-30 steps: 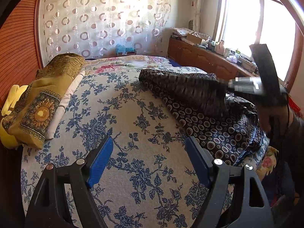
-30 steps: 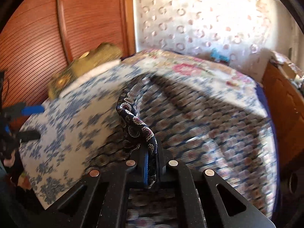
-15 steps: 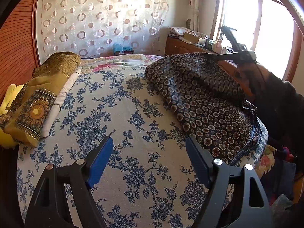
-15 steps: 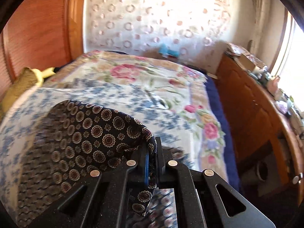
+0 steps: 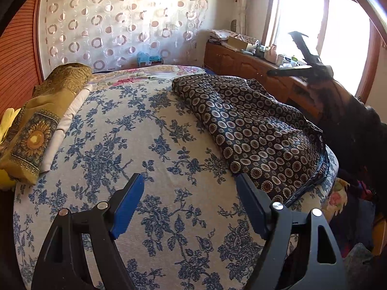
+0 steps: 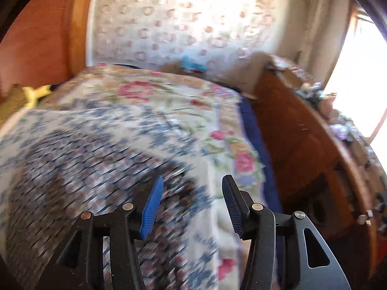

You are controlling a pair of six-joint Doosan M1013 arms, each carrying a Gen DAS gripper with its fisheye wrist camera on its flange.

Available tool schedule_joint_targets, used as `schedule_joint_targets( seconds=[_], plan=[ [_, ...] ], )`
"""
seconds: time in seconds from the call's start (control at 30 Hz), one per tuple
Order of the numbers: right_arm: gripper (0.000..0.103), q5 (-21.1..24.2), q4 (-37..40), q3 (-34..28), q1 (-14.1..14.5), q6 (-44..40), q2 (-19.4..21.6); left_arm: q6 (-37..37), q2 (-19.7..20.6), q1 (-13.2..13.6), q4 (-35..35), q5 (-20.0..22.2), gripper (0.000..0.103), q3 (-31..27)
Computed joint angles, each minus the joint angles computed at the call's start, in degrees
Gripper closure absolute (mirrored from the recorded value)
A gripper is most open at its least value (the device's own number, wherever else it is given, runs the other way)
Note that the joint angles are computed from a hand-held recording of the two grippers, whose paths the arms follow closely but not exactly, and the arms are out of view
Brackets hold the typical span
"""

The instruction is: Fold small clothes

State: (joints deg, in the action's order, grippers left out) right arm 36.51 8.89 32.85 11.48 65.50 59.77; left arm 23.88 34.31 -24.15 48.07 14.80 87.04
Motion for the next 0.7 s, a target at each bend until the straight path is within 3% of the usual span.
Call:
schedule_joint_targets(
  seconds=[0.1, 0.27, 0.5, 0.6, 0.67, 0.7],
  plan=[
    [0.05, 1.08, 7.29, 5.93, -0.28, -8.3, -2.51, 2.5, 0.37, -0.1, -2.34, -0.25, 0.024, -0.42],
    [0.05, 2.33, 6.73, 8.45, 0.05, -9.49, -2.6, 7.91, 1.24, -0.35, -7.54, 0.1, 0.024, -1.56],
    [0.051, 12.25, 11.46, -7.14, -1.41, -1.98, 5.78, 14.44, 2.5, -0.84, -13.57, 0.94, 0.024, -3.02],
    [0.06, 15.08, 12.98, -13.01, -1.59, -0.14, 8.58, 16.89, 2.93, -1.01, -15.66, 1.28, 0.024, -3.5],
    [0.072, 18.0, 10.54, -19.0, -1.33, 0.61, 11.58, 18.06, 3.08, -1.1, -16.72, 1.38, 0.024, -3.65],
    [0.083, 18.87, 9.16, -20.05, -1.12, 0.6, 12.07, 18.31, 3.08, -1.15, -16.95, 1.34, 0.024, -3.6]
  ],
)
